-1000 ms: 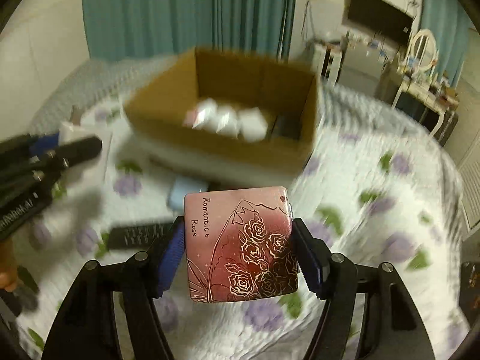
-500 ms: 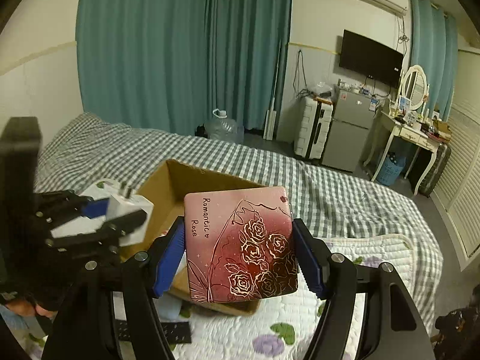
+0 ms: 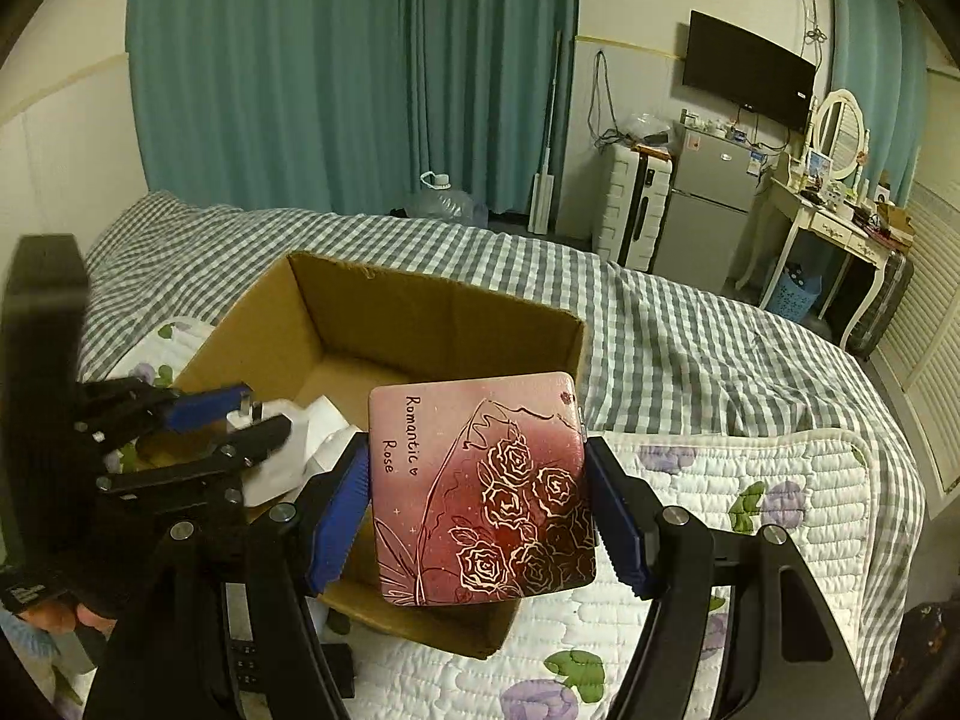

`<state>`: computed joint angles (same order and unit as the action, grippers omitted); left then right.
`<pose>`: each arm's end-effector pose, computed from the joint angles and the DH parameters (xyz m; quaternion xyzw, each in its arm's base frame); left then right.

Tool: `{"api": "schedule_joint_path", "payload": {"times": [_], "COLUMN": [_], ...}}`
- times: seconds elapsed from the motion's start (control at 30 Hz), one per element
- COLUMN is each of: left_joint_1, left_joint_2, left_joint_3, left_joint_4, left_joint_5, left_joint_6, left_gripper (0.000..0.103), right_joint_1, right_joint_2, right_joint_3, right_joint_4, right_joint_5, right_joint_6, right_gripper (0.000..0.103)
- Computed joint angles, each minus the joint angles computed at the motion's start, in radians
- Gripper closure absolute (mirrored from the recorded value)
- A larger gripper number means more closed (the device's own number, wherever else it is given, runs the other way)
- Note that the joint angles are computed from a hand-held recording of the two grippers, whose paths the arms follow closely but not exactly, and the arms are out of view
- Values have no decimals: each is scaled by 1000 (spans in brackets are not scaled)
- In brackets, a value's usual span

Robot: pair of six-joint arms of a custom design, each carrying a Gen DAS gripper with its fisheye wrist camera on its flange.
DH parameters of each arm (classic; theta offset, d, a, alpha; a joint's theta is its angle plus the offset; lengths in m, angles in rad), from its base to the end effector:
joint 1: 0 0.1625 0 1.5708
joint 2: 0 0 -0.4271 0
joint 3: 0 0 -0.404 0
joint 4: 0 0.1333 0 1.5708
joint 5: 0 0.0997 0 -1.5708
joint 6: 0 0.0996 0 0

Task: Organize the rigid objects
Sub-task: 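Drop the charger plug into the box with left tool while right tool drops the card case in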

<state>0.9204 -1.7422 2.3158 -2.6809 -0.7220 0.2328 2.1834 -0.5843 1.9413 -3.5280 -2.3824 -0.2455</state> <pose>-0.0680 -0.4330 0.3585 0.2769 0.8410 -0.3186 0.3384 0.3736 -0.4255 0.0030 0.2590 -0.8467 0.3359 0.3212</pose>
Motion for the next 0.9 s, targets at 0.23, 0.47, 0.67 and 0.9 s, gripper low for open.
{"api": "schedule_joint_path", "payload": {"times": [0.23, 0.47, 0.67, 0.9], "left_joint_1": [-34, 26, 43, -3], "left_joint_2": [-105, -79, -53, -107], "left_joint_3": [-12, -25, -14, 10], "left_joint_4": [66, 34, -1, 43], "left_joint_5": [0, 3, 19, 41], "left_joint_6": [-38, -33, 2, -26], "left_gripper": [43, 42, 42, 42], "right_joint_1": [20, -7, -44, -24], "right_joint_2": [-5, 39, 101, 55], "right_joint_3": [-7, -79, -122, -61], "right_joint_4": [-1, 76, 64, -47], "right_joint_5": [-19, 4, 31, 25], "right_joint_6": [8, 35, 31, 39], "right_gripper": [35, 35, 29, 13]}}
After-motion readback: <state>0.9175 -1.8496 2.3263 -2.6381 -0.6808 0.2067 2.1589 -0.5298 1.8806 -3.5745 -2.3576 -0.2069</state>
